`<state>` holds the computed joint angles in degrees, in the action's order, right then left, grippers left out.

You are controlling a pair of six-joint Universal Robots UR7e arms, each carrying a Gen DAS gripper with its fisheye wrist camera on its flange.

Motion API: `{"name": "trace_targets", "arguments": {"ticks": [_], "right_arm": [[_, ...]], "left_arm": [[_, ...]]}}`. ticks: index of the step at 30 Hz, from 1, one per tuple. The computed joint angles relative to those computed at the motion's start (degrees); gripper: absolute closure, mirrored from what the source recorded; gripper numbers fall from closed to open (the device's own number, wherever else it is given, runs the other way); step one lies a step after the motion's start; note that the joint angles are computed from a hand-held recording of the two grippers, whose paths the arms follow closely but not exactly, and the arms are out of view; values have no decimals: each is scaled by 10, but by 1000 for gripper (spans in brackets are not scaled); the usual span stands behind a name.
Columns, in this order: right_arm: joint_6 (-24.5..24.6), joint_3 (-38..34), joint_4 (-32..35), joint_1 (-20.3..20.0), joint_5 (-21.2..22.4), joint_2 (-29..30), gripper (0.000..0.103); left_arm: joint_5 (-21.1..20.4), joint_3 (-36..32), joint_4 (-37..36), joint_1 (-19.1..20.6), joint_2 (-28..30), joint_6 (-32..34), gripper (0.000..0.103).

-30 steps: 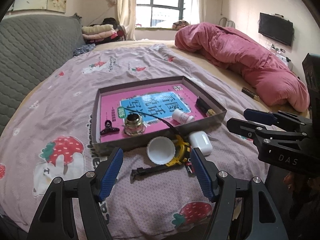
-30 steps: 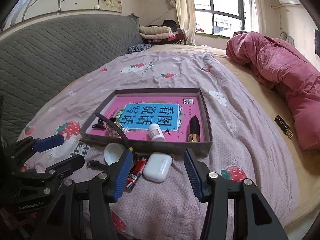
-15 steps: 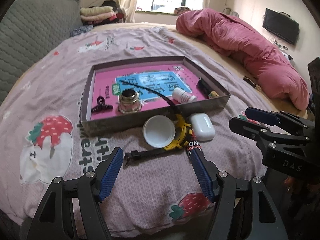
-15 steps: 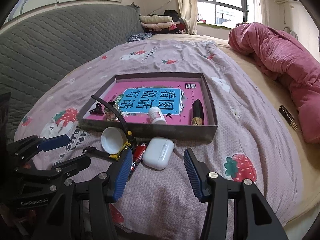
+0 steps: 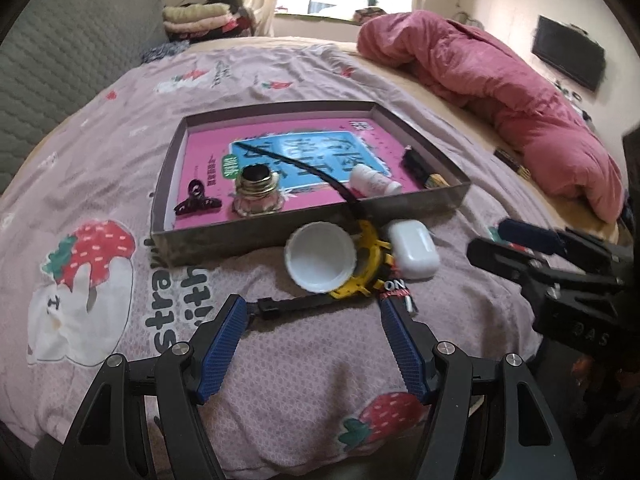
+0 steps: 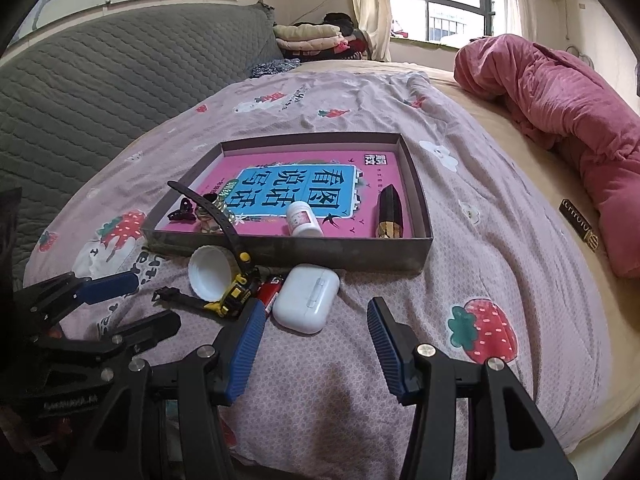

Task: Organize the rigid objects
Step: 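Move the left gripper toward the white bottle cap while the right gripper approaches the white earbud case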

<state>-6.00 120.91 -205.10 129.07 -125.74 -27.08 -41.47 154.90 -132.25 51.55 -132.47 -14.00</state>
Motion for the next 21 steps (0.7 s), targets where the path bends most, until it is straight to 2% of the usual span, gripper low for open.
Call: {"name": "trace_targets", "arguments": {"ticks": [6,21], "right_arm": [[-3,-5,-1,-8,5,7,50],[-8,-15,4,-21,15,18,50]], "left_arm": [[-20,-1,-100,42,59,38,32],[-60,-14,-271,100,187,61,32]]}}
